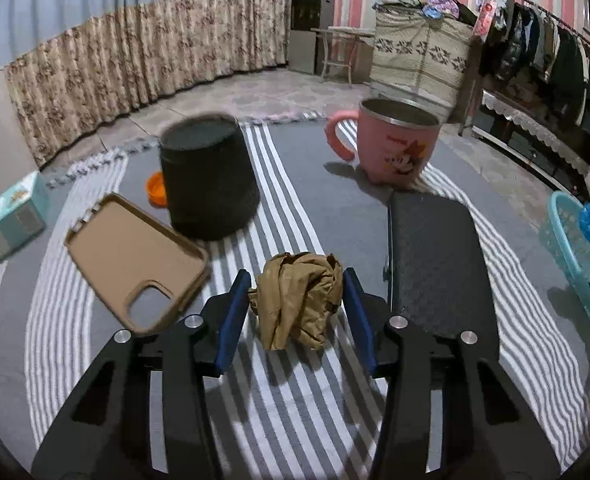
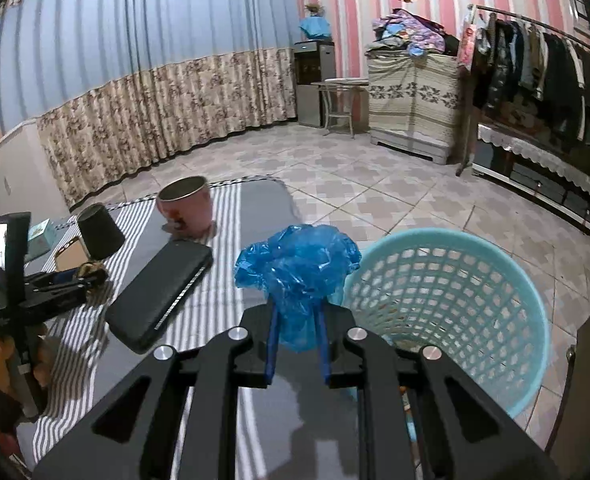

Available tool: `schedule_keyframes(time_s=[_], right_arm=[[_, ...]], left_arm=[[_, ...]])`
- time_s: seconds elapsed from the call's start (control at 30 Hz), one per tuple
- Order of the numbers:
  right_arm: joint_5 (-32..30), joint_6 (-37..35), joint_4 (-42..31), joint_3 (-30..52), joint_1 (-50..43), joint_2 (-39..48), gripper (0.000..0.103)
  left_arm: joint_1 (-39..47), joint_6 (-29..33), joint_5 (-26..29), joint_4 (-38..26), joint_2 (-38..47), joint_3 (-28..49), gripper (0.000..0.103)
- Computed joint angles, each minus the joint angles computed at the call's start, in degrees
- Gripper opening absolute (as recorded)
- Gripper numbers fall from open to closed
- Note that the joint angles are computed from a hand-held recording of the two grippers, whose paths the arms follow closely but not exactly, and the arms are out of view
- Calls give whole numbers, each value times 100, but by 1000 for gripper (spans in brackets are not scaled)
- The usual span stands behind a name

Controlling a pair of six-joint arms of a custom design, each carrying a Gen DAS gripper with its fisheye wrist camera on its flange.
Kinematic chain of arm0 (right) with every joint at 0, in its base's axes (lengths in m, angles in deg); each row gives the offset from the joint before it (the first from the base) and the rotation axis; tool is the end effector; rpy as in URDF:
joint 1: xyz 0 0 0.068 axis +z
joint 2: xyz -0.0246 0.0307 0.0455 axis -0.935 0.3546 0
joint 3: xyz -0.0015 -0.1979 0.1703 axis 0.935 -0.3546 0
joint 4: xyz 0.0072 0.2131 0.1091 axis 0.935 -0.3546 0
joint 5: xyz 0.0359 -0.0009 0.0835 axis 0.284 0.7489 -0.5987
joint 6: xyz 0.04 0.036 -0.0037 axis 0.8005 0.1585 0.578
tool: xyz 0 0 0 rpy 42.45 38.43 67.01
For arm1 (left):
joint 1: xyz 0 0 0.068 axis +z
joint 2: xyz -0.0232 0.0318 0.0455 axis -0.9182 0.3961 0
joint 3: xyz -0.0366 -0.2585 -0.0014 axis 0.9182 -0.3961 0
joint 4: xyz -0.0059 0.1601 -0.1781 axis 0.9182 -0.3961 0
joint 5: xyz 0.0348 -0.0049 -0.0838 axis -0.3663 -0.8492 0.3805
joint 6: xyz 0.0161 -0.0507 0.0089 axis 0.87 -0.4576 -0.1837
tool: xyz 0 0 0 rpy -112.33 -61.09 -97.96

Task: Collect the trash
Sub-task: 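Carry the brown scraps with the left gripper while the right gripper carries the blue bag to the basket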

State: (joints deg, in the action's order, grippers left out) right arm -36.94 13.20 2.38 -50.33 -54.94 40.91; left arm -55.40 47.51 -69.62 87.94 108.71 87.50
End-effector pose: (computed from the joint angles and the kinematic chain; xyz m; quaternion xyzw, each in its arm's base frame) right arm 0.1801 0.0415 0.0959 0.0002 0.8884 0.0470 0.4567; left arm 0.2425 0.0427 0.0561 -0.0022 0.9236 -0.0103 0.3831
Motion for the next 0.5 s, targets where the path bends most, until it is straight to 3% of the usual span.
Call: schedule_keyframes(time_s=[0.23, 0.33, 0.5], right_arm=[[-663, -425, -476, -416, -1159, -1046, 16], [-1180, -700, -828, -498, -1954, -1517, 16], [-1972, -1247, -1013, -451, -3194, -1582, 17]], left_arm=[[-555, -245, -631, -392, -1487, -450, 46], [-1117, -511, -987, -841, -2291, -535, 46], [-2292, -887, -1630, -1233, -2986, -521, 46]])
